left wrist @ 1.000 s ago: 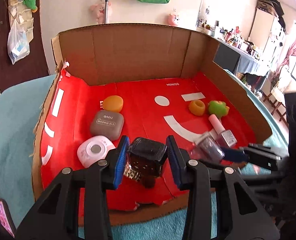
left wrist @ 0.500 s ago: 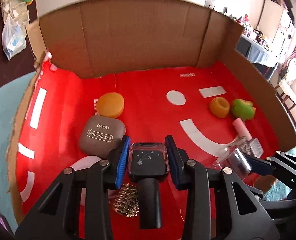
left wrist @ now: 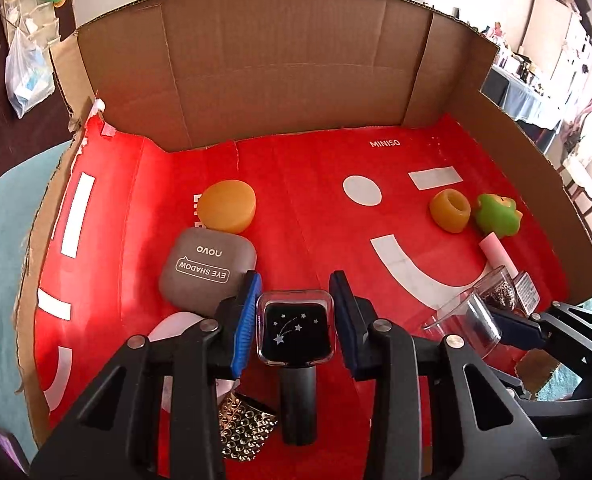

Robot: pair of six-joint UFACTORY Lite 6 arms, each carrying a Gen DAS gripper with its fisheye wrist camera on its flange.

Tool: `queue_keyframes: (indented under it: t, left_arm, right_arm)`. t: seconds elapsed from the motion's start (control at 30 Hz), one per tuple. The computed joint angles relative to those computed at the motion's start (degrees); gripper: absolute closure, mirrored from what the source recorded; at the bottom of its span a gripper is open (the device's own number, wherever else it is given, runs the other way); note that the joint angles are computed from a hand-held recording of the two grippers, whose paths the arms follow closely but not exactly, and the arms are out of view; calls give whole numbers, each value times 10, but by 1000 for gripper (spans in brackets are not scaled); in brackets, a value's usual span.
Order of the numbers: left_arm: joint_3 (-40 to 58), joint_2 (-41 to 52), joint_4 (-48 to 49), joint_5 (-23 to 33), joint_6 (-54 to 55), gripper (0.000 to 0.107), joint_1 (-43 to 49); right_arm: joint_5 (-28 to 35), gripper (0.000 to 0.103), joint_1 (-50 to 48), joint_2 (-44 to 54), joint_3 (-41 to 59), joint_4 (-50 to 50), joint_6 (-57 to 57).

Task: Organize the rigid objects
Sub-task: 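Carry the black bottle and glass cup with both tools into the red box, then open both tools to set the bottle and glass cup in the box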

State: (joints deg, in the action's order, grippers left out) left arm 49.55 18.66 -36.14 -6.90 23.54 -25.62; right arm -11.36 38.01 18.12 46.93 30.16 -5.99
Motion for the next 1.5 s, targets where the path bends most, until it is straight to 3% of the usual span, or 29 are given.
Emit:
queue_keyframes:
  t: [0.17,0.43,0.5,0.57,0.7,0.9,0.97,1.07,1.37,1.5]
  left_arm:
    - [0,-2,13,2,-13,73,2]
    - [-20,-20,-116,-34,118,73,-22]
    - [-34,-36,-115,-47,116,69,-28]
    - [-55,-63,-105,-57,104,53,-31]
    - [-97,-127,-115,-74,107,35,-37]
    - [-163,-227,-163,-82,137,22,-43]
    - [-192,-266,-205,-99,165,13,-54]
    - [-227,-315,-290,-135,229,9,-82]
    - [-303,-398,-430,-211,302,8,-171]
    - [-320,-404,-431,-214,282,8,-187]
  right_arm:
    - [-1,61,-2,1,-1,-30,33]
    - [-3,61,-8,-6,-9,-75,80]
    - [-3,61,-7,-7,-10,-70,76]
    - [-6,61,-5,-11,-14,-60,67]
    - [-9,60,-2,-24,-27,-62,74]
    - [-29,46,17,-86,-69,47,-25]
    - [-36,42,24,-115,-89,91,-64]
    - [-56,31,36,-161,-120,162,-121]
    - [-140,9,87,-258,-196,319,-228]
    - [-190,3,115,-271,-219,358,-238]
